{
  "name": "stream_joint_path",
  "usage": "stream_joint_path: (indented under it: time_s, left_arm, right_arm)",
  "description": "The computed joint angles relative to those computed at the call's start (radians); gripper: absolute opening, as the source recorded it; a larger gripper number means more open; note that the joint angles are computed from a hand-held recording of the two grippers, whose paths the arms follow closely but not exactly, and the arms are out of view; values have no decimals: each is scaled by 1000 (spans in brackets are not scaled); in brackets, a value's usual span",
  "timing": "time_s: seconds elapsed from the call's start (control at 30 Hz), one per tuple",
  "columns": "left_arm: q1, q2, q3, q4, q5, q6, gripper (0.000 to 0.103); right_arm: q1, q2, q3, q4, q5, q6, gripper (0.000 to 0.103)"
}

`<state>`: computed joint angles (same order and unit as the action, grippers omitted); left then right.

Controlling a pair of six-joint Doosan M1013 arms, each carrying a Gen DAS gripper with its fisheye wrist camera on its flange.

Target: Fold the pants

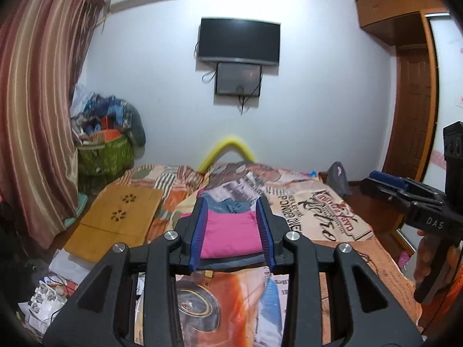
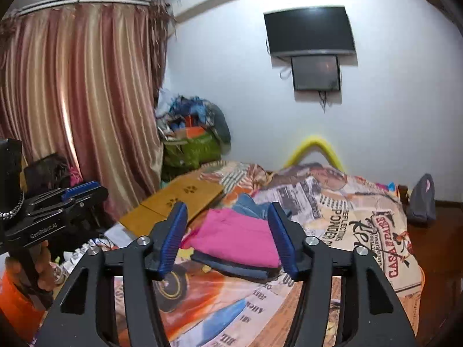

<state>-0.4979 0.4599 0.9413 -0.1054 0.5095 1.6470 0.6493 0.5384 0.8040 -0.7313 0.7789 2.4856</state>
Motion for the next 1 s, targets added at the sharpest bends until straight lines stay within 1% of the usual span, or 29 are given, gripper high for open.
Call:
stream_joint_path:
  time_s: [0.03,0.07,0.1,0.2,0.23,0.27,0.33,0.37,0.4,0.43,0.47,0.5,0.53,0.57,0.63,0.8,1.0]
  left_arm:
    - [-4,-14,22,14,-20,-8,45]
    - [-10,-35,53,33,-49,-20,49]
    - [-14,-51,77,36,-70,-22,57]
    - [-19,-90,132,-7,-108,21,61]
    - [-20,-98,145,-16,-117,31,65]
    - [-23,-105,158,-16,-129,31,69]
    - [-29,-122,187,16,-159,5,84]
    - [-31,-128,199,28,-171,-6,89]
    - [-34,-134,211,52,-183,-31,98]
    - [-38,-141,223,77,-193,-56,101]
    - [-41,-147,235,108,-205,-83,101]
    - [-43,-150,240,123,-208,-93,101]
    - [-44,-152,243,123,-209,-90,101]
    - [-44,-155,248,112,-211,-80,101]
    - [-44,-159,256,88,-215,-64,102]
    - [-37,-167,273,21,-230,-22,102]
    - [-36,-166,275,41,-228,-51,103]
  right_arm:
    - [9,-13,21,-28,-11,26,55]
    - [17,-25,41,-51,-21,52,55]
    - [21,-34,56,-67,-30,71,57]
    - [42,-63,112,-171,-48,176,68]
    - [51,-68,123,-220,-39,212,72]
    - [59,-71,131,-260,-28,240,74]
    - [72,-78,144,-308,-16,275,84]
    - [76,-80,150,-326,-13,288,85]
    - [80,-81,151,-336,-7,293,86]
    - [84,-81,150,-348,2,295,89]
    - [88,-78,147,-359,12,296,91]
    - [92,-75,144,-372,23,297,96]
    - [94,-74,142,-384,29,302,100]
    - [99,-80,152,-398,34,315,102]
    - [104,-83,157,-421,40,341,103]
    - [108,-79,151,-425,57,355,103]
    - [123,-83,168,-454,74,371,103]
